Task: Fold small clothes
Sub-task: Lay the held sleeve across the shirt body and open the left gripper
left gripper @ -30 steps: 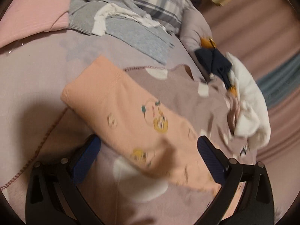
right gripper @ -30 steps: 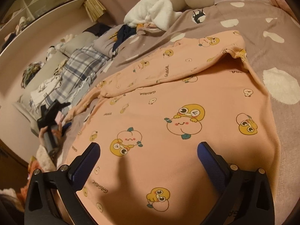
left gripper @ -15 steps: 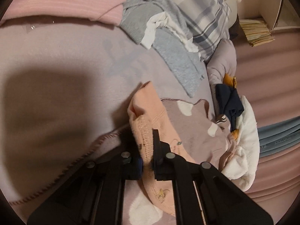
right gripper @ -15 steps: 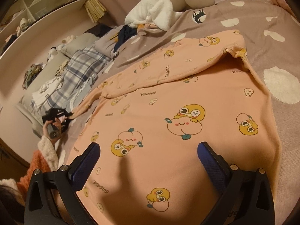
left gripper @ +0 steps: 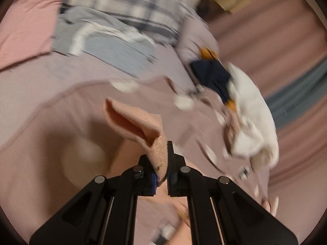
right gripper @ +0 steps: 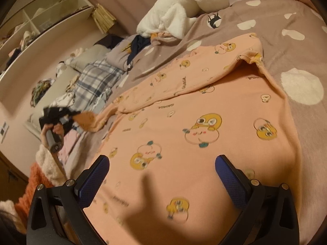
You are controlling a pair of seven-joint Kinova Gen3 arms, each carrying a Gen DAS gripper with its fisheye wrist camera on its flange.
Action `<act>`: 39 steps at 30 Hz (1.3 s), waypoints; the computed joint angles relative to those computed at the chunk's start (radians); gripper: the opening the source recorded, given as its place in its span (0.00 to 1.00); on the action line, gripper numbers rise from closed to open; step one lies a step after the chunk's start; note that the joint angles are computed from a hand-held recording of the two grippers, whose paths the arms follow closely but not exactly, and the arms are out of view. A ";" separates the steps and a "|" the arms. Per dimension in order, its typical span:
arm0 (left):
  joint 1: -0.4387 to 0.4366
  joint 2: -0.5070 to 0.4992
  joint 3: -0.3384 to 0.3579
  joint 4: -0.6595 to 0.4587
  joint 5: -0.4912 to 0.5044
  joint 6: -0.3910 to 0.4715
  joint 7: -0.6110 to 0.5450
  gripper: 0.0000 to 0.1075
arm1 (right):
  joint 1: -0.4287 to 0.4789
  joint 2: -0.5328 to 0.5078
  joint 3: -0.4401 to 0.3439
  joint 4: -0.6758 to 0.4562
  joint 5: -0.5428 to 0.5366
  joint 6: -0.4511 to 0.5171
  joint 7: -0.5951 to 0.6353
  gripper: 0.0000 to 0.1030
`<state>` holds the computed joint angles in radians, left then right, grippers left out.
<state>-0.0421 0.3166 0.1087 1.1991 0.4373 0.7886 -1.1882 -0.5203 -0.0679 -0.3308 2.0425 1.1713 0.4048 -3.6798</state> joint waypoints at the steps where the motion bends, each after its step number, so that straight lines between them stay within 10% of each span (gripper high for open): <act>1: 0.031 -0.011 -0.002 -0.002 -0.015 -0.003 0.006 0.05 | -0.002 -0.013 0.006 0.004 -0.038 -0.011 0.041 0.99; 9: 0.322 -0.013 0.008 -0.115 -0.291 0.011 0.132 0.05 | 0.136 -0.255 -0.190 0.133 -0.073 0.176 -0.090 0.99; 22: 0.653 0.212 0.037 -0.332 -0.450 0.102 0.161 0.05 | 0.286 -0.597 -0.201 0.352 -0.320 0.141 -0.192 0.99; 35: 0.803 0.351 -0.016 -0.416 -0.502 0.203 0.200 0.05 | 0.340 -0.450 -0.247 0.220 -0.499 0.275 0.172 1.00; 39: 0.784 0.348 0.016 -0.405 -0.476 0.197 0.167 0.24 | 0.401 -0.403 -0.307 0.169 -0.533 0.341 0.250 1.00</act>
<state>0.7420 0.6648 0.1249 0.7939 -0.0386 0.9852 -1.0217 -0.1191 -0.4712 -0.6382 2.2112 0.6383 0.7453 -3.4303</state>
